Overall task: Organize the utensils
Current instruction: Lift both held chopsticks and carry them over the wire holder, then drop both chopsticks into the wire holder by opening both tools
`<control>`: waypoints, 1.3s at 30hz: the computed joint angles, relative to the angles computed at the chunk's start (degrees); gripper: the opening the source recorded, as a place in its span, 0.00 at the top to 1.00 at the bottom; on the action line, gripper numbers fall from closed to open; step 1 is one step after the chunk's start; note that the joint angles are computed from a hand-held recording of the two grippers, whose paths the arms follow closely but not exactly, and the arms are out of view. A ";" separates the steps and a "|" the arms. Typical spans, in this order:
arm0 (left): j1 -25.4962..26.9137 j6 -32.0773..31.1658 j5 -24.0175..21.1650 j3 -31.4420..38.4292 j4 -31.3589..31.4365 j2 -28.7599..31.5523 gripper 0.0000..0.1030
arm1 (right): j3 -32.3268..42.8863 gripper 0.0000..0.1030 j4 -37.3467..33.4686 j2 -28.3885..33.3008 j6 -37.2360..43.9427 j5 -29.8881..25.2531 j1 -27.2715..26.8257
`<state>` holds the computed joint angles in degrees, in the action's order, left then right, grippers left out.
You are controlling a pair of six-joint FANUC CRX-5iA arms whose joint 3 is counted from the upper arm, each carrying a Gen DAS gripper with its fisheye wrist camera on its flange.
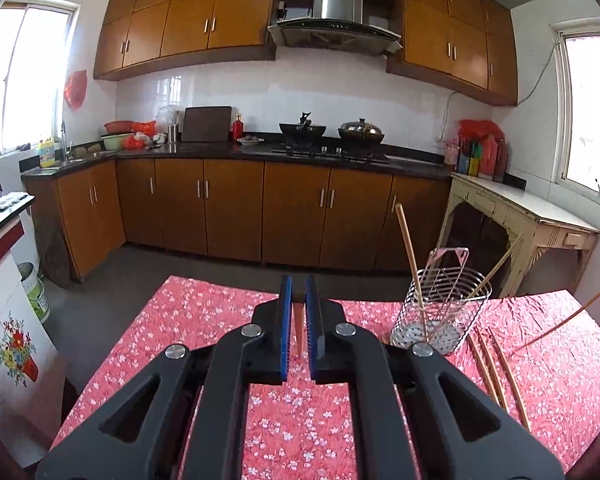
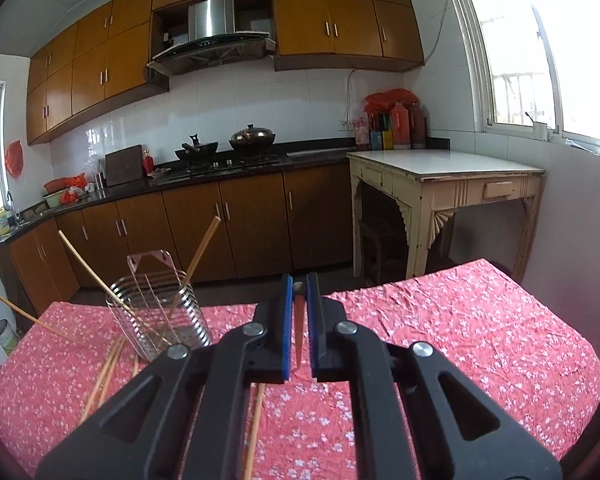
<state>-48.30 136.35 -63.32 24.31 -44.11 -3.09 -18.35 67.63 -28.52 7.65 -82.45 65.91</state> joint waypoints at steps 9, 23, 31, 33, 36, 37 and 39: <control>-1.47 -1.59 -0.22 3.21 -1.46 1.02 0.94 | 4.88 0.93 2.16 1.74 2.59 2.33 0.59; -1.14 -7.42 3.23 16.84 4.04 7.10 0.94 | 21.09 0.93 -1.26 9.34 11.54 15.00 -3.14; -1.93 -7.18 3.03 33.44 2.89 17.68 0.94 | 29.99 0.93 -7.31 16.82 18.04 20.92 -9.25; -1.40 -6.77 2.55 36.56 3.62 20.22 0.94 | 31.47 0.93 -9.31 18.52 19.49 21.54 -10.84; -1.69 -7.32 1.37 41.13 1.69 24.14 0.94 | 32.89 0.93 -12.73 20.34 21.43 22.37 -13.03; -1.55 -7.46 1.52 41.98 1.34 25.32 0.94 | 33.36 0.93 -14.38 20.84 22.34 22.72 -13.76; -1.47 -7.47 0.83 43.10 1.37 26.74 0.94 | 34.33 0.93 -17.48 21.88 23.71 23.14 -15.02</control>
<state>-49.77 128.89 -62.49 67.41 -42.74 23.65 15.98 50.16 -6.64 31.36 -59.31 50.90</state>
